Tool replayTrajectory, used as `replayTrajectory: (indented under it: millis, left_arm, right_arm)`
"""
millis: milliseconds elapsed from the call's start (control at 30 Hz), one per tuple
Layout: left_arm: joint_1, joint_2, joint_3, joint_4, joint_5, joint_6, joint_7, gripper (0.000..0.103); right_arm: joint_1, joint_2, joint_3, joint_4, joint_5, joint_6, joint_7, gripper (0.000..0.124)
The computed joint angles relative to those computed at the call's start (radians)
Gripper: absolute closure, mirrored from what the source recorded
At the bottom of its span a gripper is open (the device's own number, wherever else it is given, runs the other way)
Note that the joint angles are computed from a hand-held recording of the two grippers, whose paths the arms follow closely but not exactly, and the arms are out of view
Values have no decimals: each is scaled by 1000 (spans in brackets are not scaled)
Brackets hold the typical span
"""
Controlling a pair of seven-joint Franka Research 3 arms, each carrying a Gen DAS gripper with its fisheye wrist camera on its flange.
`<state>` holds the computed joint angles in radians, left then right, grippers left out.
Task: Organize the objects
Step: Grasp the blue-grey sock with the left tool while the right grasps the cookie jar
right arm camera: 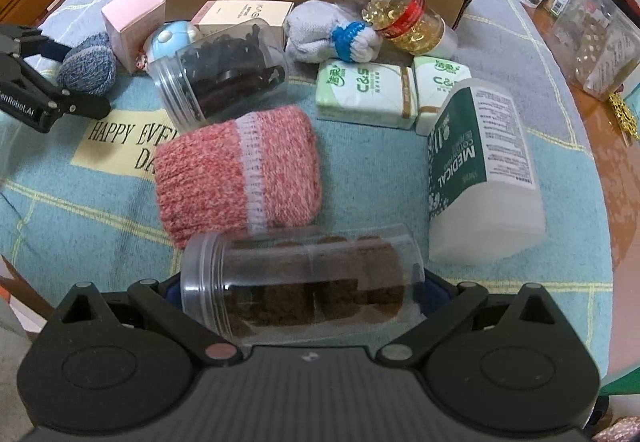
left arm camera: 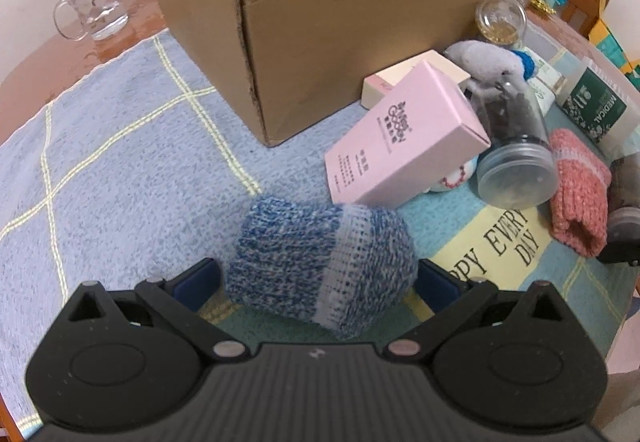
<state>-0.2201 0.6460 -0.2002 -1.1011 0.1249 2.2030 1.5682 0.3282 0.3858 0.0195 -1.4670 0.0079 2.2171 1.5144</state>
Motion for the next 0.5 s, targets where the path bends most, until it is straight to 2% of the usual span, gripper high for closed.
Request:
replayTrajectory:
  millis: [133,300,500]
  left_arm:
    - [-2,61,-11,115,-12,-78,56,5]
    - [-11,97,-7,185,-26,-116,88,15]
    - [-23,124,6,244,-27,-154,70,23]
  right_arm:
    - [-1,-4,0,-1,0,-13,-4,21]
    - [-1,-2,0,6,2,-27,-1,21]
    - [-1,8,1,25,7,-45,8,22]
